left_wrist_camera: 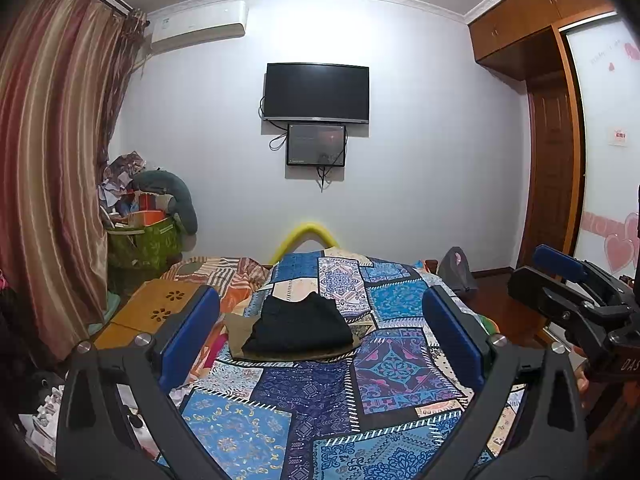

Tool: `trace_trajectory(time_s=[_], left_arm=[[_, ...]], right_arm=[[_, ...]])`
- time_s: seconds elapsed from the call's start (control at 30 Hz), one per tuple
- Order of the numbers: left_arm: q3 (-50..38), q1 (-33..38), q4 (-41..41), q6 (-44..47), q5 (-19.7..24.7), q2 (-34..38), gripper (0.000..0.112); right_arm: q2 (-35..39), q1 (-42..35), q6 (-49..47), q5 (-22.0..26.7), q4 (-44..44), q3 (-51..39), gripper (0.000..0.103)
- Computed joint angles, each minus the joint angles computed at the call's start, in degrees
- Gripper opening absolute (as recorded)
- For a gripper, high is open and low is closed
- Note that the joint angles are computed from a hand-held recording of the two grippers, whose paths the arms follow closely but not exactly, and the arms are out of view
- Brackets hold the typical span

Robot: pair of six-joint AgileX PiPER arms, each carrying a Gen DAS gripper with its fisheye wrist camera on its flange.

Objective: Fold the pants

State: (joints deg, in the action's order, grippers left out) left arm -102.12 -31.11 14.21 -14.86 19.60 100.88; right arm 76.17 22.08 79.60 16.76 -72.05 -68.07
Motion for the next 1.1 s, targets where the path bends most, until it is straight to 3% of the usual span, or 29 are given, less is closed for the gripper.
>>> trace_trajectory(time_s=[1.1], left_arm=[[-0.23, 1.22, -12.15, 12.76, -0.09, 0.51, 0.102]], right_arm=[[-0.93, -2.43, 1.65, -1.26, -0.46, 1.23, 0.102]])
